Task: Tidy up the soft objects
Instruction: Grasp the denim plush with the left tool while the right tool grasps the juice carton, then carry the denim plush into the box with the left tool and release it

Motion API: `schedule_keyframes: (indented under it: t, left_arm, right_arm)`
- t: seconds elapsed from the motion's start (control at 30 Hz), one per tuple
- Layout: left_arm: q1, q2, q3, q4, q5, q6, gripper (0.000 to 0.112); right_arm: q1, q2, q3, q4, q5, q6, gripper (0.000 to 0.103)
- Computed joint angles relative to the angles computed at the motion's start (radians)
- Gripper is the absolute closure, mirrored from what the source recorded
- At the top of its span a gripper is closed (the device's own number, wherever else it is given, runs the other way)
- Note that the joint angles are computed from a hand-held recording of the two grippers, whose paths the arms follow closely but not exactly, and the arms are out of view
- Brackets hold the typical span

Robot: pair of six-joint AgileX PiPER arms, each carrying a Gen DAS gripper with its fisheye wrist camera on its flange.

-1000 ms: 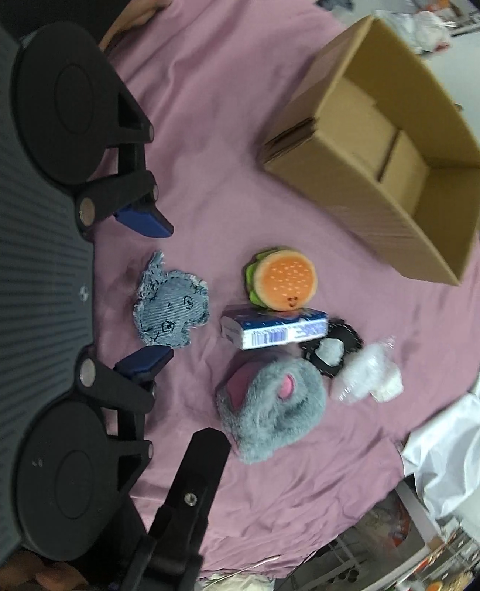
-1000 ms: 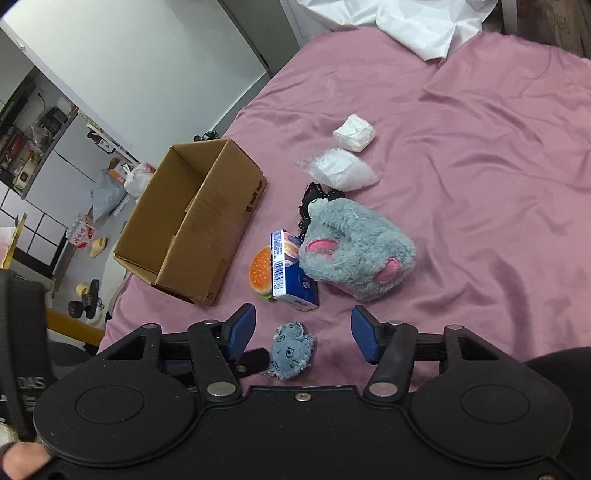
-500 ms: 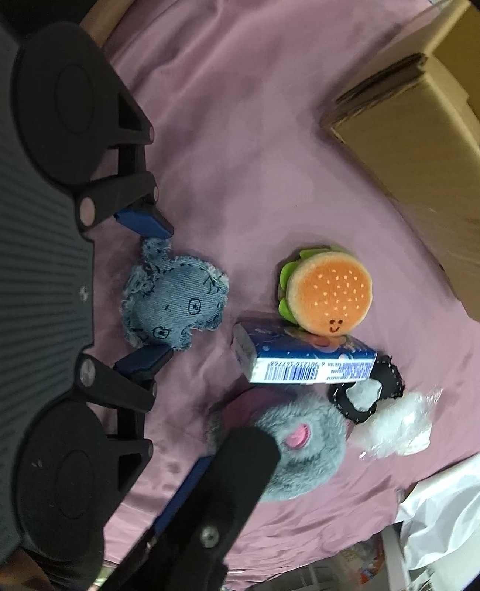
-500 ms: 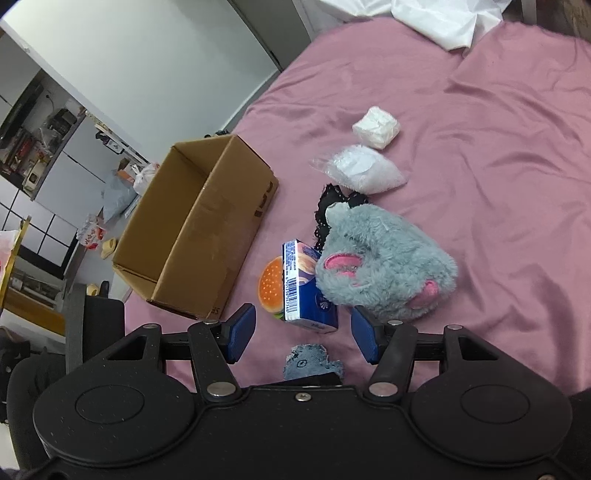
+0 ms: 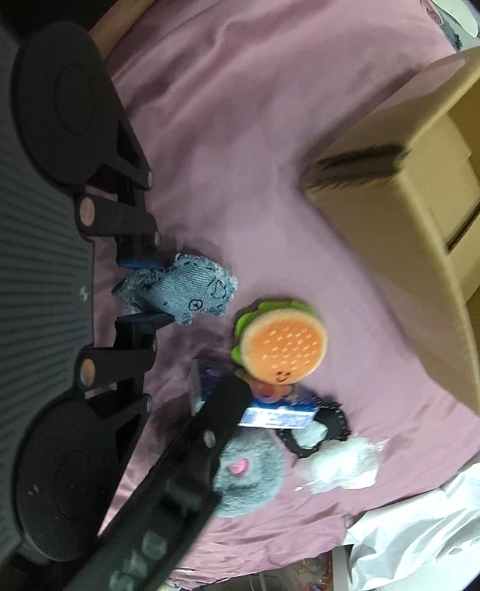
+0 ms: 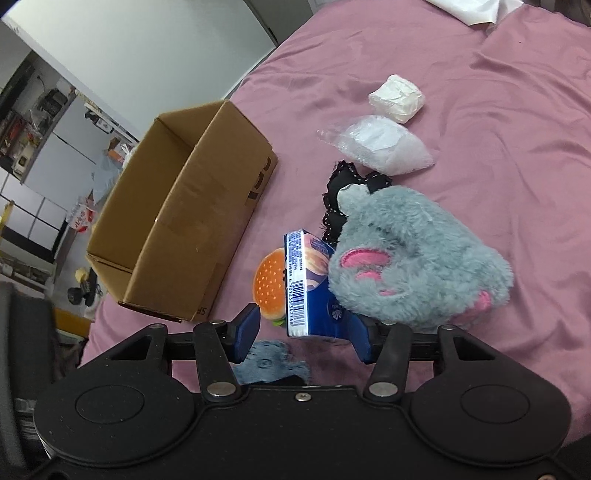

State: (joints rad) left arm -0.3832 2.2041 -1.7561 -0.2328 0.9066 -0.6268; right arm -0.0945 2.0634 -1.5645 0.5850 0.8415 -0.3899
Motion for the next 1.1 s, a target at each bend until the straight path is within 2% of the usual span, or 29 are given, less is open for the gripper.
schedule_keyframes:
  t: [0.13,0.2,0.27,0.4,0.57,1.1]
  left_arm:
    - [0.008,-0.008,0.008,0.039,0.012,-0.015,0.091]
    - [0.014,-0.017,0.018,0.045,0.011,-0.011,0.091]
    - [0.021,-0.031,0.033,0.051,0.009,-0.01,0.091]
    - [0.028,-0.072,0.056,0.086,0.017,-0.028,0.091]
    - [0.029,-0.154,0.107,0.108,-0.005,-0.018,0.091]
    - [0.015,-0.323,0.176,0.225,-0.059,-0.032,0.091]
  right_arm:
    - [0.037,0.028,-0.032,-0.074,-0.019,0.069,0.054]
    - [0.047,0.033,-0.036,-0.093,-0.028,0.086,0.06]
    - [0.053,0.036,-0.037,-0.113,-0.04,0.11,0.072]
    - [0.046,0.009,0.004,-0.095,-0.083,0.108,0.082]
    - [0.036,-0.066,0.083,-0.058,-0.11,0.06,0.083]
    - [0.058,-0.287,0.251,0.0,-0.226,0.098,0.083]
